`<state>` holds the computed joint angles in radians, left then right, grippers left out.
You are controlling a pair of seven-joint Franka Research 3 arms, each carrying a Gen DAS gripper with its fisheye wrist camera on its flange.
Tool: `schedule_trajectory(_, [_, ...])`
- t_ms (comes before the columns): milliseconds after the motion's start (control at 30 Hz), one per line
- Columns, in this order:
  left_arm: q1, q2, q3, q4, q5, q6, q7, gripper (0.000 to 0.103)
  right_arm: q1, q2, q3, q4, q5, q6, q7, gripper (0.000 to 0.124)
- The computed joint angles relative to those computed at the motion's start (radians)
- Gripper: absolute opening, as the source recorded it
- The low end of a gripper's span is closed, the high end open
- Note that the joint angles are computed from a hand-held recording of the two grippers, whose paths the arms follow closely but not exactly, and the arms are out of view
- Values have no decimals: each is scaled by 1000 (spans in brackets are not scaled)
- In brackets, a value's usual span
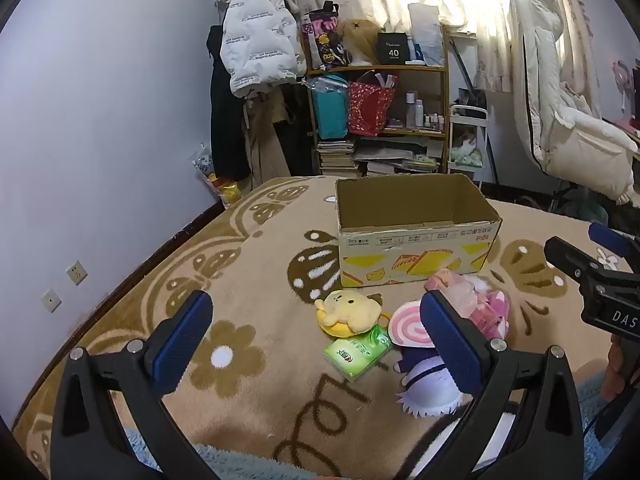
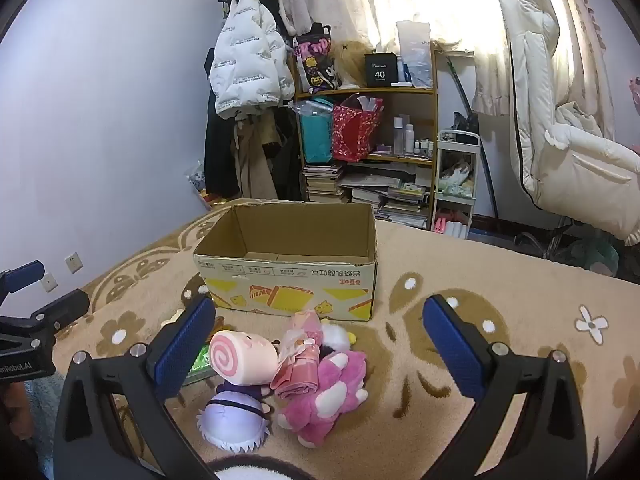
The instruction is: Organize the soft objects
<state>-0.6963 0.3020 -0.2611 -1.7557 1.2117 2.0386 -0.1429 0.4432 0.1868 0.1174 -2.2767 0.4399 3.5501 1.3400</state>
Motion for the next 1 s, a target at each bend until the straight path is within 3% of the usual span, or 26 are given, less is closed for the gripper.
schedule_trajectory(300, [2,-2,-1,5,-23,2,16,103,-3,1,1,-1,-13,3,15,103])
schedule_trajectory(367, [-9,10,-1,22,-22,-29,22,103,3,1,-3,1,-3,2,5,103])
schedule_trajectory(1000, [1,1,2,4,-22,-7,-9,103,3,5,-2,4,4,1,-3,103])
